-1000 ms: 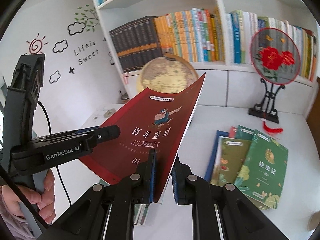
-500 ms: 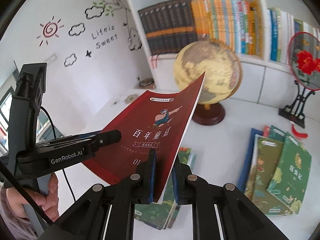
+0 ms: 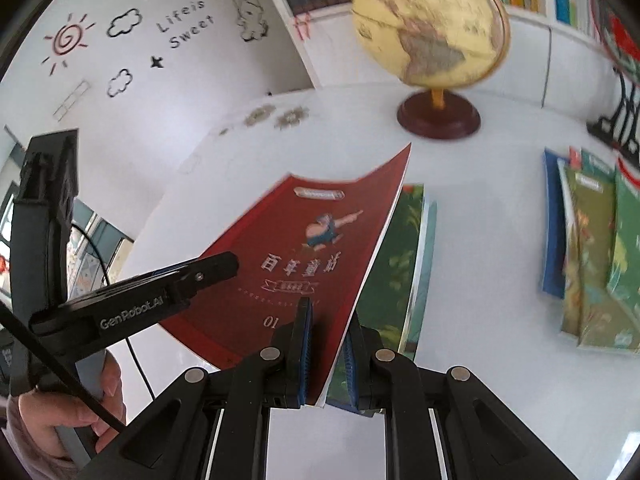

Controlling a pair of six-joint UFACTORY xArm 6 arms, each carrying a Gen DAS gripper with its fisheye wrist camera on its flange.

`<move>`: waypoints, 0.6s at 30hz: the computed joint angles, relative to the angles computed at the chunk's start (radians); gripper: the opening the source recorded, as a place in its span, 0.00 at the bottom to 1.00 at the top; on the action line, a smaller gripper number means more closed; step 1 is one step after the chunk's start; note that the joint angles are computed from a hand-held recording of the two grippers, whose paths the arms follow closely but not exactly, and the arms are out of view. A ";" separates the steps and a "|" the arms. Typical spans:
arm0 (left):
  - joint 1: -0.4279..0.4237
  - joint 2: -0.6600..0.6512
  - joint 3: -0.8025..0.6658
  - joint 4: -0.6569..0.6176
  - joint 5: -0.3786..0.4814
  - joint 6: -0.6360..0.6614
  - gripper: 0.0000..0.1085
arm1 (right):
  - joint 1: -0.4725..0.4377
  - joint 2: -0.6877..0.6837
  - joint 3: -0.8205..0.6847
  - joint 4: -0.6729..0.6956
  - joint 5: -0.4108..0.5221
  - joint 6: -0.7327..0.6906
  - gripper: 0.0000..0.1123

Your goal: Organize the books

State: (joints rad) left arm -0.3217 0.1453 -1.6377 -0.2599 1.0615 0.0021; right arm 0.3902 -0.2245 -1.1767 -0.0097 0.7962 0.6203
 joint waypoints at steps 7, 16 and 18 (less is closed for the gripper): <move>-0.015 -0.009 0.042 0.023 -0.004 0.028 0.27 | -0.040 -0.001 0.073 0.167 -0.030 0.034 0.12; -0.030 0.020 0.005 0.118 0.040 -0.022 0.38 | -0.072 0.006 0.106 0.248 0.049 0.096 0.44; -0.026 0.017 0.004 0.111 0.037 -0.038 0.38 | -0.076 -0.019 0.132 0.243 0.036 0.116 0.48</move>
